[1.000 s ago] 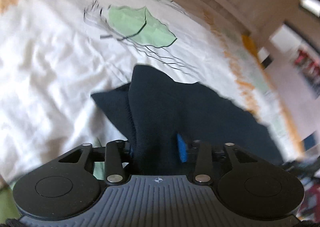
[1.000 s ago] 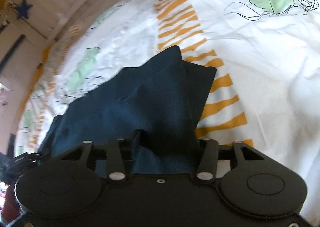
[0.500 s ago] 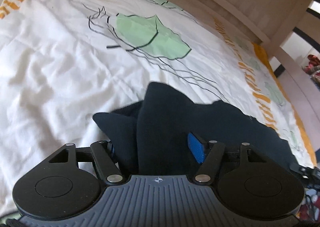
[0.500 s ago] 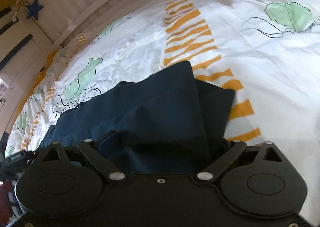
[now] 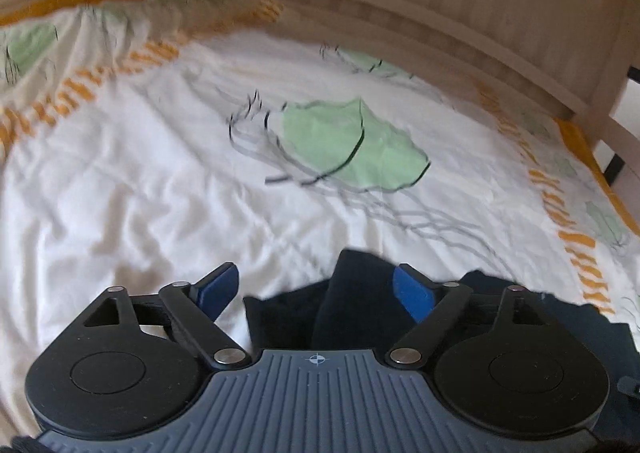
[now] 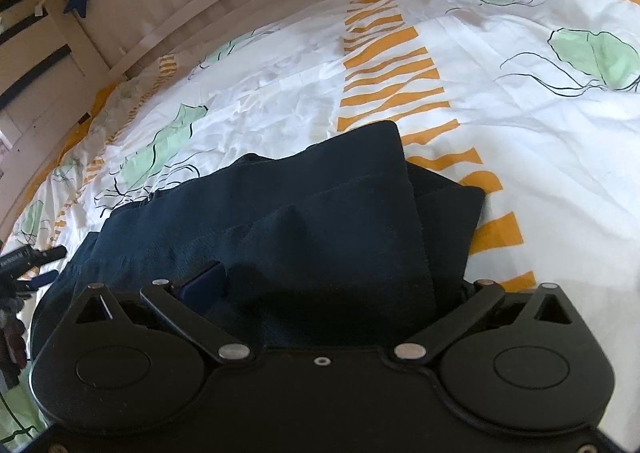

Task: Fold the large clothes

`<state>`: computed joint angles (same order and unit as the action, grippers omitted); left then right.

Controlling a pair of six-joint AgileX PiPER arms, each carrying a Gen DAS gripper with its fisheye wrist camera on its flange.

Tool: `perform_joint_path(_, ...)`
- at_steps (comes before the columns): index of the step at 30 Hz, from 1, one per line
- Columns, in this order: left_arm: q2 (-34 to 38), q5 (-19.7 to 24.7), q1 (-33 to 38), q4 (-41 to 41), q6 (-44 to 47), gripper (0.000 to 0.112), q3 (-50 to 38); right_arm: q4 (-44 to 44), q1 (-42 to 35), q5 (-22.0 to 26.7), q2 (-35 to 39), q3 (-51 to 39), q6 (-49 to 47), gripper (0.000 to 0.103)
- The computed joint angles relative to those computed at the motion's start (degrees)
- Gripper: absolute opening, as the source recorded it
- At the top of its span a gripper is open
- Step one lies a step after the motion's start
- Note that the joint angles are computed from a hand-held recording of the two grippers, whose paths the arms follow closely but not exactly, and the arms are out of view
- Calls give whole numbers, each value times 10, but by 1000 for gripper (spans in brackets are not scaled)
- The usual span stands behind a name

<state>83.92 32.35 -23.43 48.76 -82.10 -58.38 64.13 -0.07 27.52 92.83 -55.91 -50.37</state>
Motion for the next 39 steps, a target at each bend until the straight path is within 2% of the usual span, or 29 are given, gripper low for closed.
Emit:
perform_joint_path(8,11,108,-134,53,-9,93,-78,25,13,-29,-5,15,-32,103)
perform_joint_path(14,66,162,-216,39,57,93,-153,30,13,-30,-6,17,-36,103)
perform_joint_path(18,104,180,-252,54,61,93,-180,30,13,-30,-6,17,-36,103)
perform_joint_path(25,156,181,-269,21,65,93,-211,30,13,-30,-5,17,-37,103)
perform_joint_path(29,189,203,-268,-24,68,92,-234,31,13,-30,-5,17,-38,103)
perform_joint_path(34,187,169,-266,-15,22,93,-199,31,14,-31,-5,17,-38,103)
perform_joint_path(39,186,144,-257,-19,17,96,-185,29,16,-36,-3,16,-37,103)
